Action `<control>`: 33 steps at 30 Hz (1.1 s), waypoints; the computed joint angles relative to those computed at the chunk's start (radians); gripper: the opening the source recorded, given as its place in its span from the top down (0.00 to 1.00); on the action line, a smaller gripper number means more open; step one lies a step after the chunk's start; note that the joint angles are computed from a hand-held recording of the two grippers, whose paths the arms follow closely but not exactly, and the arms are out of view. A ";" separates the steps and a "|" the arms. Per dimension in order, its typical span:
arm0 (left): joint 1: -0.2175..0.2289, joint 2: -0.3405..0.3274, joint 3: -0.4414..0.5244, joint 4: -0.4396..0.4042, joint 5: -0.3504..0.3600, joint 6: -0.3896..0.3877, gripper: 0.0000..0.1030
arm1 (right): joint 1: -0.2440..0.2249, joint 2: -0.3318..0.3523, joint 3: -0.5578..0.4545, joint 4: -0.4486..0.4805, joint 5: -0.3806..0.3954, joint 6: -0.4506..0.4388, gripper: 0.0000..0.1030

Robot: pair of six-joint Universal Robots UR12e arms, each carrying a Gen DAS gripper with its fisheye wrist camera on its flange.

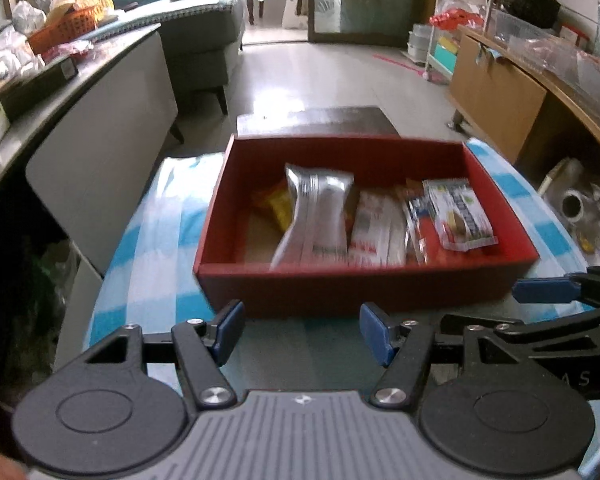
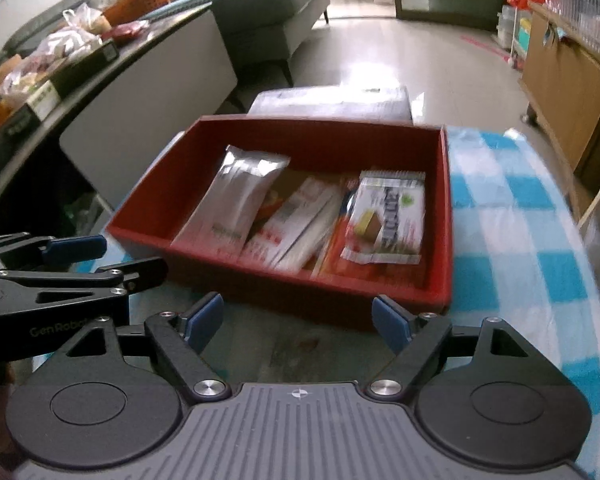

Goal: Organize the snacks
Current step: 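Withdraw both open tools from the red box toward the pile, then position the left tool over the pink sausage pack while the right tool approaches the brown packet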

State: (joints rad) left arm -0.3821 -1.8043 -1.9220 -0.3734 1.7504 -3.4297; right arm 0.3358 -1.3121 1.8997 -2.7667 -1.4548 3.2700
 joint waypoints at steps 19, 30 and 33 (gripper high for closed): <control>0.034 0.116 -0.134 -0.128 -0.085 -0.073 0.42 | 0.036 -0.074 0.097 0.096 0.066 -0.094 0.10; 0.093 0.162 -0.179 -0.053 -0.182 -0.114 0.40 | 0.077 -0.046 0.069 0.162 0.034 -0.199 0.10; 0.109 0.171 -0.189 -0.038 -0.217 -0.123 0.40 | 0.090 -0.048 0.067 0.194 0.014 -0.214 0.10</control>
State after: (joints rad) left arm -0.2730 -1.6331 -2.1106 -0.4115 1.5329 -3.5528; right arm 0.4262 -1.3597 1.9669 -2.5725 -1.4404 3.0563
